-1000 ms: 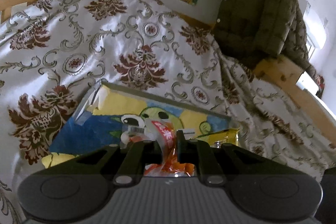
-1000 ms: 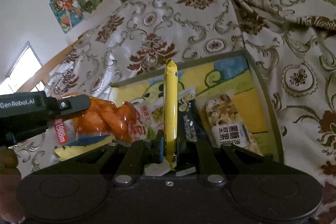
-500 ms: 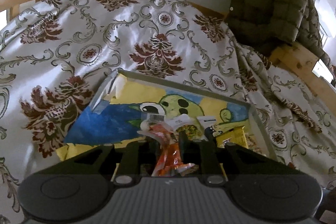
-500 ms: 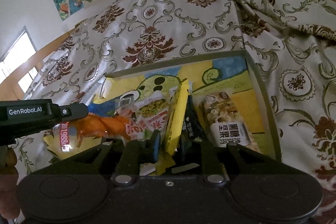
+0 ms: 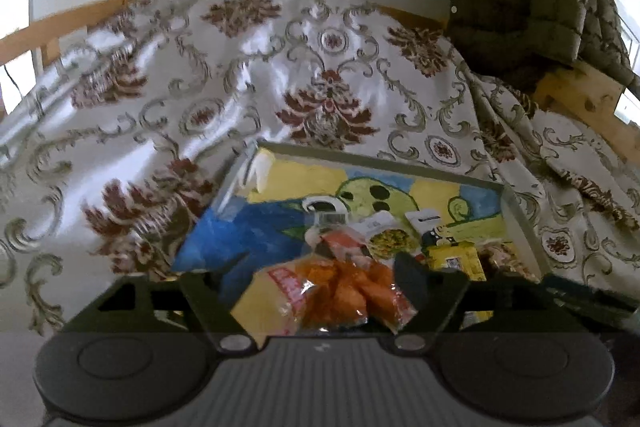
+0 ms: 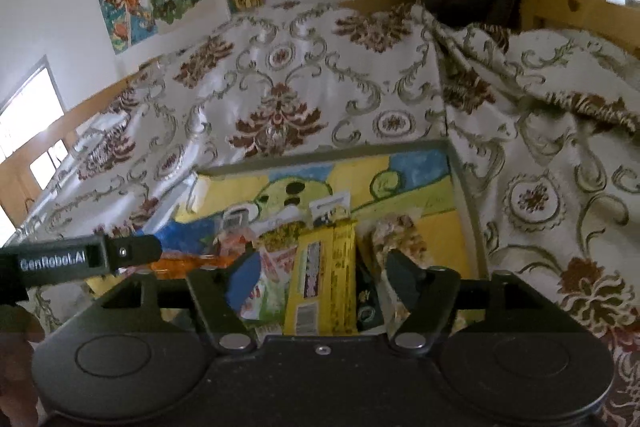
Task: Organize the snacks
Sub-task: 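Open both tools to drop the yellow bar and orange packet into the tray, then pull both tools back from the tray toward the remaining snacks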
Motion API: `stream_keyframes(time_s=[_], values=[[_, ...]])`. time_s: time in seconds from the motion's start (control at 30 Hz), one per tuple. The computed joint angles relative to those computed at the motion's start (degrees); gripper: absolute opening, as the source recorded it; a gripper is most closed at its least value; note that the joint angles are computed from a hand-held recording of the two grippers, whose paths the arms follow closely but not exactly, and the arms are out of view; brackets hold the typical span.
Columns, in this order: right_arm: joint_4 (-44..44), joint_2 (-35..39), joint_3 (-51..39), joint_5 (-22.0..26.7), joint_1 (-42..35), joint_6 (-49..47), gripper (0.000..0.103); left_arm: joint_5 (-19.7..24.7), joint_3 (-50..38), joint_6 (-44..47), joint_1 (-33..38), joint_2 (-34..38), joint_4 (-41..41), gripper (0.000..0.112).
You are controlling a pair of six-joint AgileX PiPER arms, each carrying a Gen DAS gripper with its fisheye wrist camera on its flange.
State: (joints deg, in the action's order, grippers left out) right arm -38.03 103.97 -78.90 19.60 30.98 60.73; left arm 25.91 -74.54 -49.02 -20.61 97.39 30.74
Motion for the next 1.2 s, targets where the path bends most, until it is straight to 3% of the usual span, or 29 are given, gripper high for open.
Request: stream_keyframes(time_s=[0.17,0.37,0.47,0.67,0.97,1.13,1.2], values=[[-4.2,-3.33,1.88,-0.13,0.5,4.55,0.088,3.85,0.53,-5.12,-3.03,-2.74,8.19,0.094],[-13.9,-9.05,5.94,0.89,2.07,15.06,0.102,6.07,6.23,-17.32,-7.16,-9.61,21.17,0.103],[-19.46,-12.53,8.62,2.67,3.53,20.44,0.102,8.38,9.16,-20.88,-9.31,-13.69,24.54,0.103],[-20.6,-18.12,11.58,6.81,6.75,21.16,0.102,13.64,14.46,-26.02,-12.81,-21.6,26.78,0.103],[-28.49,-25.63,17.89,20.3,19.52,27.65,0.102,25.92,22.13,-28.02,-22.29,-34.22,27.18,0.103],[-27.72,-25.88,18.15,31.84,28.73,27.68,0.102,34.75,26.49,-31.03,-30.34,-40.46,27.58,0.103],[-27.07,-26.54,19.51,32.89,31.31,27.99,0.102,38.24,27.94,-32.79,-33.49,-42.54,27.32,0.103]])
